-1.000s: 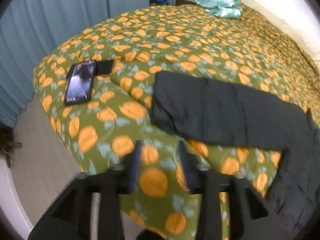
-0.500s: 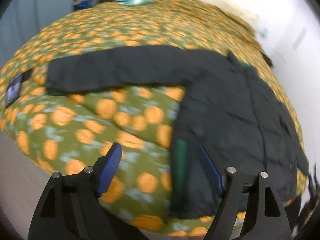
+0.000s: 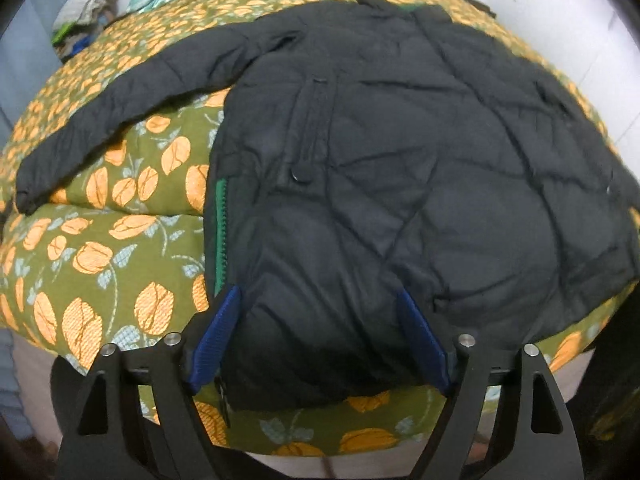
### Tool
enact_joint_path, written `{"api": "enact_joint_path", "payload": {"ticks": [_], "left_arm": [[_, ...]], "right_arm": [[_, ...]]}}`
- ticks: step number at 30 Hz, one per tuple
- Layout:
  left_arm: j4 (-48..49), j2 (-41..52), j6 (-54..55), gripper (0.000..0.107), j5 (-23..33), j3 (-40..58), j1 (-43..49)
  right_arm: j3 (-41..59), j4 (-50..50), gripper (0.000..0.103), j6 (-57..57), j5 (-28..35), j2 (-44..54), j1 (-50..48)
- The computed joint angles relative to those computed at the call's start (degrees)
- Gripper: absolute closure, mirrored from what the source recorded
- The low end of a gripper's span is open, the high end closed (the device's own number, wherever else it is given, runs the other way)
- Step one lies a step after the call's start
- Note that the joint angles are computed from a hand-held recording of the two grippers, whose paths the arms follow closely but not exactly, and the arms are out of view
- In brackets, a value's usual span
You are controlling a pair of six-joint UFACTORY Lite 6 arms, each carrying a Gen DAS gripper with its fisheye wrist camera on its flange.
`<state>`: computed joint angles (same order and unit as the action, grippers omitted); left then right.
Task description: Fold large clothes
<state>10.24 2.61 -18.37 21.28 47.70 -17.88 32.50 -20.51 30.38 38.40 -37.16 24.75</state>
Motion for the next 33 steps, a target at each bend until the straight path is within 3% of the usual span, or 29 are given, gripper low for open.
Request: {"api": "enact_joint_path", "payload": {"ticks": [3, 6, 9, 14, 18, 27, 33], "left_arm": [[6.0, -0.7, -5.0, 0.021, 1.1, -0.3, -1.8], [7.7, -3.6, -7.1, 0.021, 2.2, -0.9, -1.8], [10.1, -6.6, -10.5, 0.018, 2.0, -1.1, -1.1], [26.5, -11.6, -28.9, 0.009, 0.2, -3.2, -2.2], [19.0, -9.9, -18.7, 0.009, 3.3, 0.3, -2.4], [18.0, -12.4, -21.0, 0.009, 3.7, 1.0, -7.5], [4.0, -13.5, -9.1, 0.009, 0.7, 2.5, -3.4]], "right_arm": [[-0.8, 2.0, 0.028, 1.2, 1.2, 7.4, 0.9], [-0.4, 3.5, 0.028, 0.7, 3.7, 3.4, -0.7], [2.5, -1.4, 0.028, 4.7, 7.9, 0.0, 2.3], [8.0, -4.6, 0.023, 6.4, 9.3, -2.3, 4.7], [9.7, -0.2, 0.023, 1.7, 5.9, -4.4, 2.2], [7.9, -10.2, 0.023, 20.9, 3.9, 0.5, 14.9], [8.5, -16.6, 0.022, 28.4, 6.3, 2.9, 21.7]]}}
